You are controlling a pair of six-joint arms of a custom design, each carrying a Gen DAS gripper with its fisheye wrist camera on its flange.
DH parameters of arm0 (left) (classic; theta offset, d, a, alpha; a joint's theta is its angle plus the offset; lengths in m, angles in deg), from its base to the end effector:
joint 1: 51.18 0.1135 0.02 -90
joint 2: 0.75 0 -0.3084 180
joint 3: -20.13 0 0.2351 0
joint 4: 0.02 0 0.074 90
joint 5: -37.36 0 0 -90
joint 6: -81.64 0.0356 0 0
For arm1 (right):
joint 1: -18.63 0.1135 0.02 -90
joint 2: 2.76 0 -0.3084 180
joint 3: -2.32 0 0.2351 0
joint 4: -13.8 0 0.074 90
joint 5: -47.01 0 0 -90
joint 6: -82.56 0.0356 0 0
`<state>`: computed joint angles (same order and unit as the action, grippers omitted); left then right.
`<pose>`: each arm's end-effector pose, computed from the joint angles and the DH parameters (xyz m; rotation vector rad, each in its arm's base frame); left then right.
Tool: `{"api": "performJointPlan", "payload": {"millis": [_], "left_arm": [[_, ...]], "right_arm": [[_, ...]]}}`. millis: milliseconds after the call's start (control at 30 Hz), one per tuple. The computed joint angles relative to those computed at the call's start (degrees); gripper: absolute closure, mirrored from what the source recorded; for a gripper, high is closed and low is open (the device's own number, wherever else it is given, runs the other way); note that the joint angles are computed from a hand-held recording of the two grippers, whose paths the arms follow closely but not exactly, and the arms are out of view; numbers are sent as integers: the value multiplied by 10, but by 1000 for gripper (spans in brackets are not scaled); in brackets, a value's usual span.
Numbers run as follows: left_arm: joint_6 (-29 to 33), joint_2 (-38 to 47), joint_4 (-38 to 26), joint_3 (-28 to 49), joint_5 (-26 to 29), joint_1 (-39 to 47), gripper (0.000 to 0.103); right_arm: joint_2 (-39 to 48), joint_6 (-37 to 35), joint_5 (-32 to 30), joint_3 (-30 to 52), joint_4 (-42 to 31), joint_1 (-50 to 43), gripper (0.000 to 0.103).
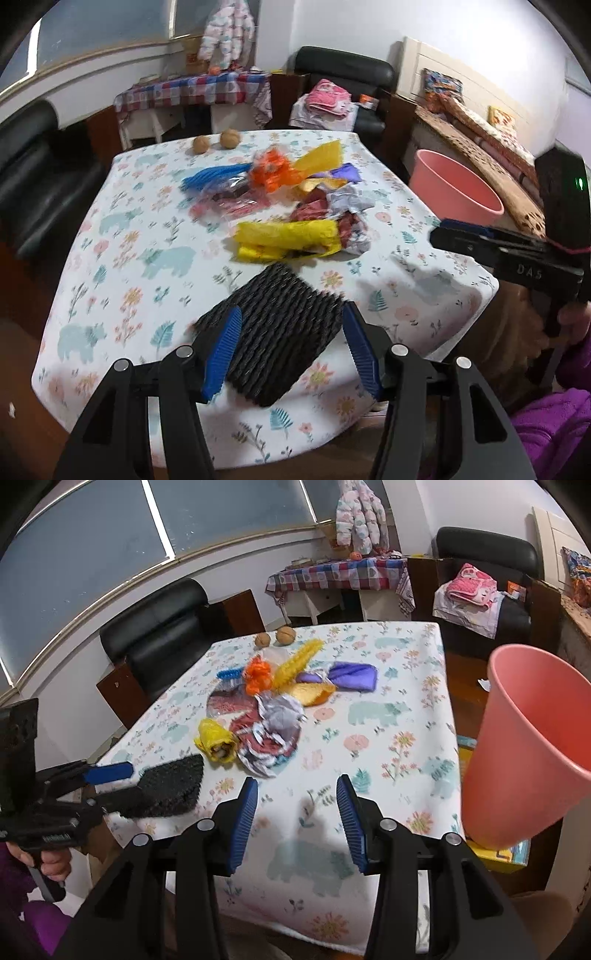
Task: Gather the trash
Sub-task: 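Move both tools back over the table toward the black mesh sleeve, then grasp the black mesh sleeve with the left tool while the right tool grasps the yellow plastic bag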
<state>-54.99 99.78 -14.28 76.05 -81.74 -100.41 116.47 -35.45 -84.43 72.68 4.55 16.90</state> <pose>0.2078 -0.2144 0.1616 -0.1196 2.4143 -0.0792 0.3790 0.0121 0.1200 -0.7801 2.2269 0.6857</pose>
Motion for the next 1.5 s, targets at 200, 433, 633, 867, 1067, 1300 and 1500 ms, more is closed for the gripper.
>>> {"api": "performJointPlan", "payload": {"millis": [200, 433, 633, 867, 1067, 1300, 1500], "left_arm": [[33, 50, -3, 39, -1, 1, 47], [27, 96, -8, 64, -4, 22, 52], [70, 109, 5, 61, 8, 42, 58], [57, 91, 22, 48, 5, 65, 93], [-22, 54, 10, 22, -22, 81, 94], [-110, 2, 23, -22, -55, 89, 94], [-116, -17, 16, -26, -65, 93, 94]], "right_arm": [[8, -2, -2, 13, -12, 17, 58], [17, 4, 2, 26, -16, 38, 58], [23, 5, -6, 61, -57, 62, 58], [50, -59, -2, 151, -151, 115, 58], [94, -116, 36, 237, -224, 162, 58], [130, -173, 80, 276, -268, 186, 58], [113, -169, 90, 240, -238, 185, 87]]}}
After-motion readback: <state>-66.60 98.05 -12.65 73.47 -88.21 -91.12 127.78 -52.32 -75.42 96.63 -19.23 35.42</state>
